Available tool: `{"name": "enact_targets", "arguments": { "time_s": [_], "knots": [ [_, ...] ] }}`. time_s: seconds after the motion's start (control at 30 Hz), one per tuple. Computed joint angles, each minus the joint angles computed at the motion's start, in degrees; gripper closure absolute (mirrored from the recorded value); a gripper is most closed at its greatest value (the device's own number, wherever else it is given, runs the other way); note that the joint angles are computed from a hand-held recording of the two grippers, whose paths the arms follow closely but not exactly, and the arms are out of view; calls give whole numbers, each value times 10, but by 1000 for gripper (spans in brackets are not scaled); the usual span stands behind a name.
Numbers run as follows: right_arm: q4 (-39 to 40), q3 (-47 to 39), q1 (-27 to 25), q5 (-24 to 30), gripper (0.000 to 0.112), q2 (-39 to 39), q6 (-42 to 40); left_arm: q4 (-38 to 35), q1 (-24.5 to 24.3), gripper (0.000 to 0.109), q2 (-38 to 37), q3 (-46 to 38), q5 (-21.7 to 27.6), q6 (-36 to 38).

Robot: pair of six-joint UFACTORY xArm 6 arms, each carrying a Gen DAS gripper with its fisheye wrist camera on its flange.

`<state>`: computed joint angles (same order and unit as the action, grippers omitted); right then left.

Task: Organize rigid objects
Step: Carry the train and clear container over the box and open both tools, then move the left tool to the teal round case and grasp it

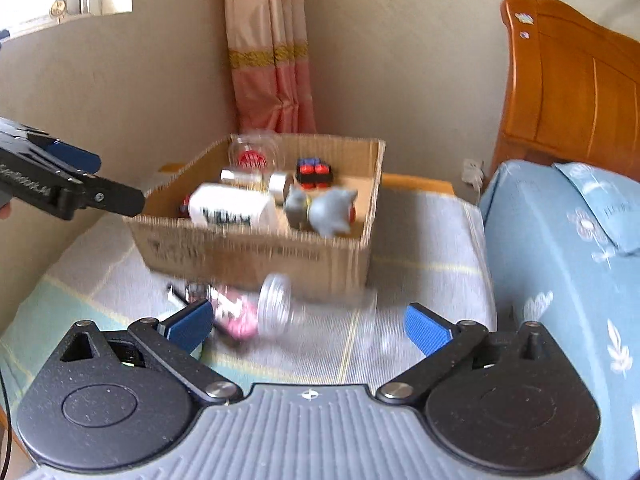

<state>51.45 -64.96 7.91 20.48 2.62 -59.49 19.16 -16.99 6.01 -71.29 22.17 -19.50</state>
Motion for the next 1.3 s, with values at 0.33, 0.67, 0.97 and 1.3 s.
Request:
{"name": "enact_targets", "arguments": {
  "time_s": [0.33, 0.67, 0.97, 1.3],
  "knots": [
    [19, 86, 16, -61, 9, -28, -4, -38, -27, 7, -8, 79, -28, 5],
    [95, 91, -3, -28, 9, -40, -59, 76, -40, 7, -67, 108, 19, -92],
    [119, 98, -15, -22, 9, -42, -91, 147, -33, 7, -73, 154, -41, -150],
    [60, 92, -27, -24, 9, -17, -54, 272, -18, 11, 30, 125, -116, -245]
  ]
}}
